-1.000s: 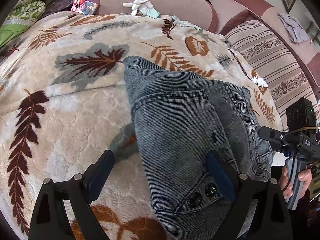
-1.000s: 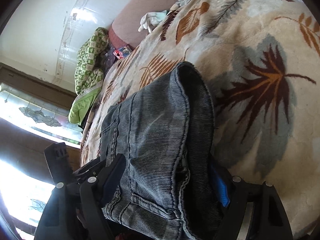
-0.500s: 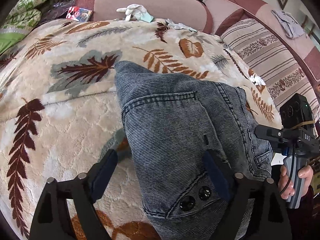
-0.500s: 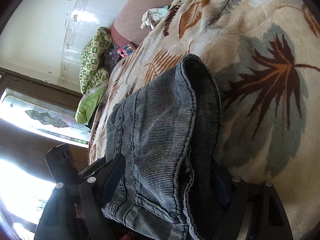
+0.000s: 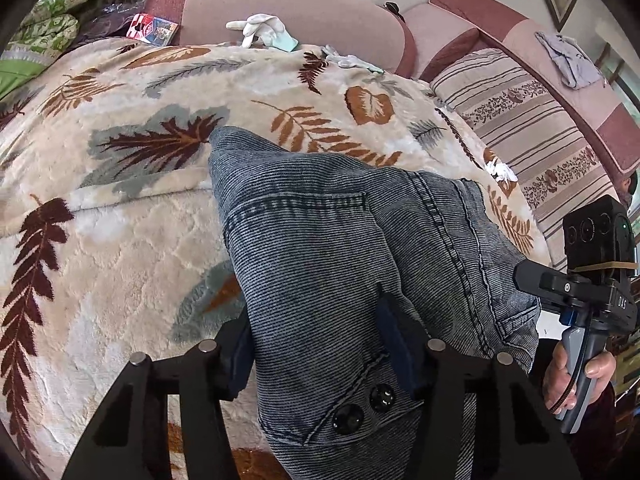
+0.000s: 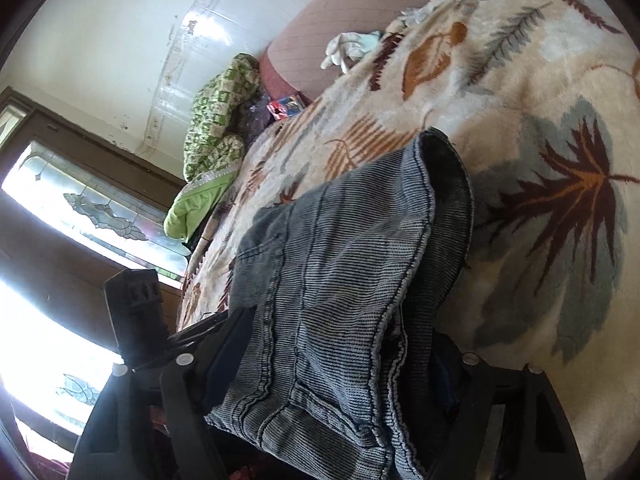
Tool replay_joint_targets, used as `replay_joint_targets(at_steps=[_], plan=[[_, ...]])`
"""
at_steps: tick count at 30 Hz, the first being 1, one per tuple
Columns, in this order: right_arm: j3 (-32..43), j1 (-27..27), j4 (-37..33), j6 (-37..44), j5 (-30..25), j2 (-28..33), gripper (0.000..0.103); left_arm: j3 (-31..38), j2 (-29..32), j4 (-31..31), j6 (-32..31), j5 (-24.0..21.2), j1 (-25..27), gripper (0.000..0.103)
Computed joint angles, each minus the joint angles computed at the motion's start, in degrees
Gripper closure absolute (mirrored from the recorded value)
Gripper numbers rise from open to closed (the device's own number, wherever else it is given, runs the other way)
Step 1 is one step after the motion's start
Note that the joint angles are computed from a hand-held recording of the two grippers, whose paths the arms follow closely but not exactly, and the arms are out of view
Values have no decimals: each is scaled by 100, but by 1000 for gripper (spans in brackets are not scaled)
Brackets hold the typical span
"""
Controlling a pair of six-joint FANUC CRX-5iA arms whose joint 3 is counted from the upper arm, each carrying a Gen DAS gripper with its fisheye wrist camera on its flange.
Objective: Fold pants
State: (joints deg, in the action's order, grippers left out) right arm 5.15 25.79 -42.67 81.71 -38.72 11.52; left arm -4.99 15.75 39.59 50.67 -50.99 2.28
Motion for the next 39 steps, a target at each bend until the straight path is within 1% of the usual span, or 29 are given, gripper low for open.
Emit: replay_joint_targets(at_steps=[1,3,4,5,6,7,8,10,12,13,14,18,21,23,26,32,35,39], plan=[[9,37,102,-49,5,14,23,-1,3,7,-21,-1,3,46],[112,83,448,-560,-202,175,24,1,10,1,-43,0,1,45],[195,5,340,-664,-375,278,25,5,11,-26,-27,13,-5,43],[205,-68,165,-622,-384,289,25,15,16,-78,17,40,-12,35],[224,-132,13,-524,-416,289,25,30,22,-156,114,81,-18,31],[253,-142,-18,-523,-455,305,24,52,34,-247,260,120,-16,23],[253,-122,33,-572,-451,310,24,48,57,-211,293,106,4,21],[276,-82,128,-607,-458,321,22,29,89,-66,238,42,39,22],[317,-48,183,-657,-447,345,21,-8,51,-51,135,93,15,25],[319,-45,166,-657,-443,346,20,-44,35,29,10,87,5,33],[330,-14,201,-712,-428,354,20,-68,14,64,-60,93,-7,37],[283,4,191,-536,-339,345,20,-118,-40,79,-150,171,-32,44],[220,179,619,-728,-206,312,25,-154,-79,89,-194,235,-42,51],[198,223,775,-828,-179,303,31,-195,-118,95,-236,304,-54,56],[163,250,880,-870,-136,286,36,-224,-161,68,-258,376,-74,60],[27,488,1402,-1006,126,205,37,-304,-296,-19,-223,570,-128,69],[-21,550,1529,-978,241,169,37,-352,-362,-9,-296,643,-149,72],[-69,568,1500,-865,370,123,38,-411,-420,110,-332,659,-141,73]])
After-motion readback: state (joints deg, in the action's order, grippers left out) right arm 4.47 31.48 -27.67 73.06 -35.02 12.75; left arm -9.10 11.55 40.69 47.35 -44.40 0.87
